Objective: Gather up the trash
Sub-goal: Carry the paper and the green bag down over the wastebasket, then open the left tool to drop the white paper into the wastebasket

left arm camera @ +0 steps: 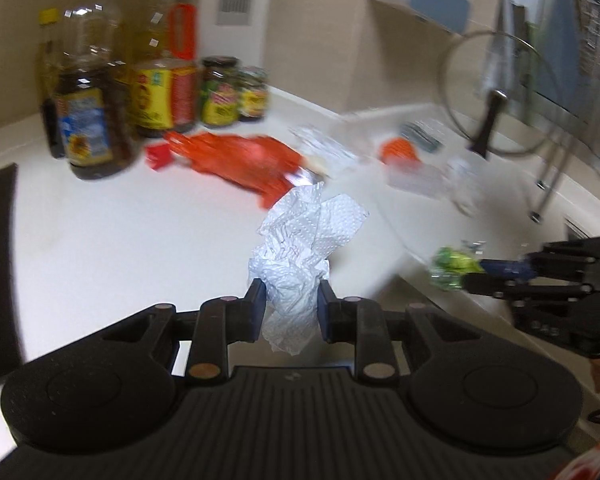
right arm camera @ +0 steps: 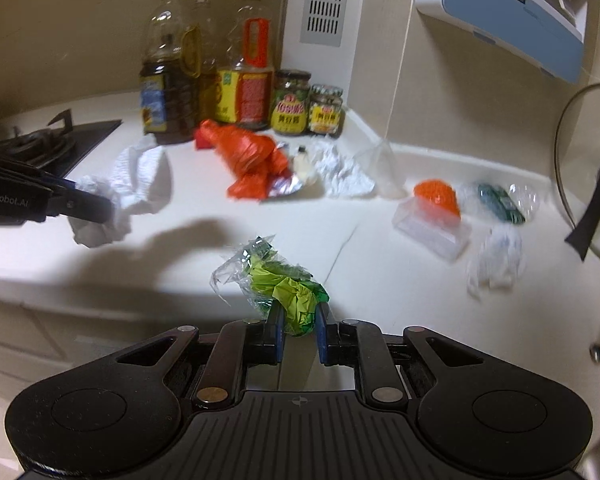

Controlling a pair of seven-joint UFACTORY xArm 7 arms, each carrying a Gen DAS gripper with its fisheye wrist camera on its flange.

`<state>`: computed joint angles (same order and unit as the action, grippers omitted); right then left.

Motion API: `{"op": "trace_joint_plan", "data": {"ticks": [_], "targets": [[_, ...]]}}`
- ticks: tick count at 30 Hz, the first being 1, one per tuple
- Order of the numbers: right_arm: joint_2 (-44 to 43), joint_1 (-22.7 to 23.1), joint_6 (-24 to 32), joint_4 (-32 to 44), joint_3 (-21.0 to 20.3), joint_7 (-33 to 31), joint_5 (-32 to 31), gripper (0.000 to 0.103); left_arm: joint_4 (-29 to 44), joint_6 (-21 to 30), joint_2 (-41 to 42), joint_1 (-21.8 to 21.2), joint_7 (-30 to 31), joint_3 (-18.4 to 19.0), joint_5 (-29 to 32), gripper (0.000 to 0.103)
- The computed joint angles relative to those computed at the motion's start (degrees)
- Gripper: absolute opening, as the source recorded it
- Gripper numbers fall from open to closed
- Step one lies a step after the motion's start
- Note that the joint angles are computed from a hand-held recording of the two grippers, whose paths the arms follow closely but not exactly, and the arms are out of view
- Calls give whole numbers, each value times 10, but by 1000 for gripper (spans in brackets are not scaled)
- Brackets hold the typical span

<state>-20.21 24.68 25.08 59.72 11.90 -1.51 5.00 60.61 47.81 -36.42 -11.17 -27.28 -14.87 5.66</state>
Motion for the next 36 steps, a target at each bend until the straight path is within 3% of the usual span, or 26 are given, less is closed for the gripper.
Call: {"op": "trace_joint_plan", "data": {"ticks": [13, 36], "targets": [[-105, 25, 89, -124, 15, 21, 8, 16, -94, 45, -36, -79, -6, -8, -81, 24], [4, 34, 92, -153, 19, 4, -15, 16, -156, 7, 64, -100, -30, 7, -91, 24]]}}
